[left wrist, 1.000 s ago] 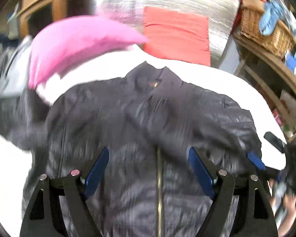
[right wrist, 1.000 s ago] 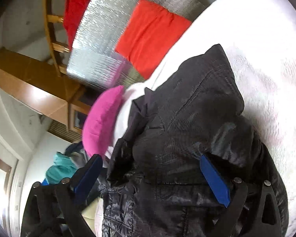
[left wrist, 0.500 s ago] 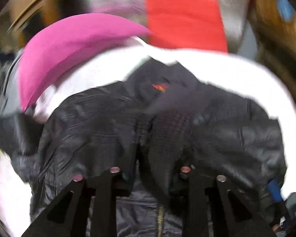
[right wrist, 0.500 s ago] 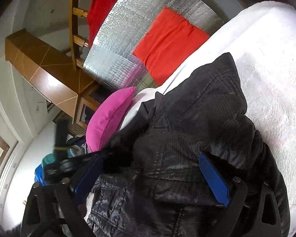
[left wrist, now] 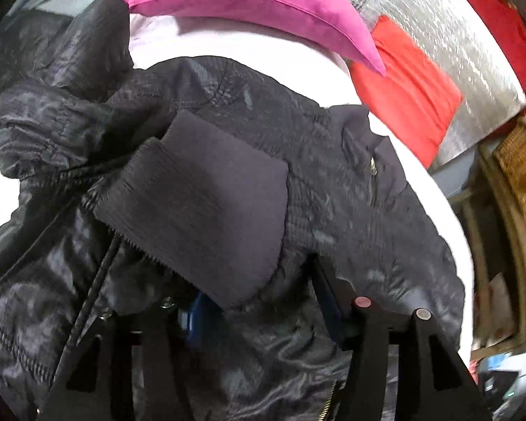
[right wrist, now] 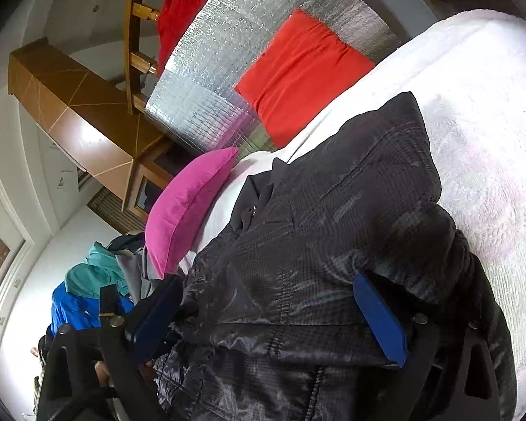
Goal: Fold large clothes
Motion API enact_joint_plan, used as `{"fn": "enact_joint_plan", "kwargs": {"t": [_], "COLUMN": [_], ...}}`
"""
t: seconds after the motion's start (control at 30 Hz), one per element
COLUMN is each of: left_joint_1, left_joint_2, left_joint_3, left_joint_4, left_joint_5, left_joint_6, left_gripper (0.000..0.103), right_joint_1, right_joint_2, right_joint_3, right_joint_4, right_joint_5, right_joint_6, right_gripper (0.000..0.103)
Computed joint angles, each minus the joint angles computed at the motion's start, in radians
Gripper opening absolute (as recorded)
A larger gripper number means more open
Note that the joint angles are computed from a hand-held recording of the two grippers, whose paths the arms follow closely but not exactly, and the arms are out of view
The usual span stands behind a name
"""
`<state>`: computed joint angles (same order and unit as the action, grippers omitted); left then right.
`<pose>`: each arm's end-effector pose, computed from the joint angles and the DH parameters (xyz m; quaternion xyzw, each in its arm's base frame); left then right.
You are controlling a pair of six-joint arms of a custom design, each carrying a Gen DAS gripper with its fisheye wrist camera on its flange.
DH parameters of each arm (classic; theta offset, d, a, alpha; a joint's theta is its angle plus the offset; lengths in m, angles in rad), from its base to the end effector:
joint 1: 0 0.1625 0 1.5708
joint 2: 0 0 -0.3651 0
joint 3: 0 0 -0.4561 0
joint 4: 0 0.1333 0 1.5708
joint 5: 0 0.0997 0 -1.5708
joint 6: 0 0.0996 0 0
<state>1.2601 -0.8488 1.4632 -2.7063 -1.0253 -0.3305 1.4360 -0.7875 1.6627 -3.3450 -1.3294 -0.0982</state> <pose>-0.0510 -0.7638 0.1494 -0.0786 0.9298 -0.3175 0.1688 0.0633 -0.7025 0.0889 -0.0359 0.8949 -0.4410 0.0576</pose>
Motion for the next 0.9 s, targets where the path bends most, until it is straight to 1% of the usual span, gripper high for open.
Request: {"fn": "enact_joint_plan", "kwargs": {"t": [0.03, 0.07, 0.13, 0.17, 0.2, 0.23, 0.27, 0.3, 0.33, 0.37, 0.4, 0.47, 0.5, 0.57, 0.6, 0.63, 0.67, 0.7, 0.73, 0.77, 0.8, 0.83, 0.87, 0.9], "left_joint_1": [0.001, -0.001, -0.029, -0.056, -0.071, -0.093, -0.109, -0.112, -0.110, -0.101, -0.087, -0.047, -0.030, -0.005, 0.002, 0.004, 0.004, 0.004, 0.009, 0.013, 0.013, 0.017, 0.021, 0.022], "left_joint_2": [0.001, 0.002, 0.004, -0.001, -0.012, -0.024, -0.037, -0.044, -0.046, -0.043, -0.041, -0.033, -0.018, -0.005, -0.003, -0.002, -0.004, -0.013, -0.014, -0.018, -0.022, -0.030, -0.039, -0.051], "left_joint_3": [-0.011, -0.025, -0.031, -0.023, -0.007, 0.013, 0.036, 0.053, 0.063, 0.072, 0.078, 0.081, 0.072, 0.078, 0.086, 0.094, 0.097, 0.108, 0.107, 0.113, 0.121, 0.133, 0.146, 0.164], "left_joint_4": [0.015, 0.041, 0.016, -0.046, -0.097, -0.185, -0.269, -0.323, -0.351, -0.357, -0.333, -0.251, -0.220, -0.203, -0.225, -0.249, -0.253, -0.256, -0.255, -0.258, -0.263, -0.273, -0.280, -0.291], "left_joint_5": [0.003, 0.007, 0.039, 0.060, 0.065, 0.064, 0.067, 0.074, 0.085, 0.104, 0.114, 0.119, 0.120, 0.114, 0.107, 0.103, 0.104, 0.101, 0.092, 0.082, 0.074, 0.066, 0.058, 0.057], "left_joint_6": [0.002, 0.011, 0.108, 0.207, 0.270, 0.363, 0.438, 0.478, 0.497, 0.501, 0.484, 0.408, 0.378, 0.346, 0.354, 0.368, 0.373, 0.373, 0.374, 0.371, 0.368, 0.372, 0.375, 0.378], "left_gripper": [0.030, 0.027, 0.025, 0.024, 0.024, 0.024, 0.024, 0.024, 0.024, 0.024, 0.024, 0.025, 0.025, 0.025, 0.026, 0.026, 0.026, 0.026, 0.026, 0.026, 0.026, 0.026, 0.027, 0.027], "right_joint_1": [0.003, 0.006, 0.017, 0.019, 0.017, 0.014, 0.014, 0.009, 0.002, -0.003, -0.007, -0.012, -0.014, -0.024, -0.021, -0.016, -0.013, -0.007, -0.003, 0.004, 0.010, 0.025, 0.036, 0.053], "right_joint_2": [-0.001, -0.005, -0.032, -0.046, -0.063, -0.087, -0.111, -0.138, -0.159, -0.176, -0.187, -0.190, -0.185, -0.159, -0.137, -0.108, -0.090, -0.056, -0.033, -0.001, 0.019, 0.054, 0.065, 0.075], "right_joint_3": [-0.003, -0.005, -0.009, -0.006, 0.004, 0.023, 0.043, 0.064, 0.080, 0.091, 0.091, 0.064, 0.045, -0.026, -0.076, -0.133, -0.168, -0.227, -0.265, -0.316, -0.349, -0.405, -0.419, -0.425], "right_joint_4": [0.009, 0.025, 0.104, 0.126, 0.131, 0.116, 0.097, 0.079, 0.061, 0.042, 0.032, 0.053, 0.072, 0.185, 0.254, 0.329, 0.372, 0.430, 0.460, 0.499, 0.529, 0.581, 0.592, 0.560], "right_joint_5": [-0.008, -0.017, -0.040, -0.036, -0.020, 0.000, 0.002, 0.009, 0.019, 0.012, -0.013, -0.083, -0.106, -0.133, -0.169, -0.205, -0.213, -0.226, -0.236, -0.251, -0.266, -0.311, -0.346, -0.387], "right_joint_6": [0.002, 0.007, 0.035, 0.052, 0.066, 0.072, 0.076, 0.086, 0.099, 0.113, 0.126, 0.168, 0.188, 0.205, 0.204, 0.192, 0.180, 0.159, 0.149, 0.139, 0.132, 0.123, 0.115, 0.067], "right_gripper": [0.099, 0.099, 0.099, 0.099, 0.100, 0.100, 0.100, 0.100, 0.100, 0.100, 0.100, 0.100, 0.100, 0.101, 0.101, 0.101, 0.101, 0.101, 0.100, 0.096, 0.087, 0.016, 0.013, 0.012]}}
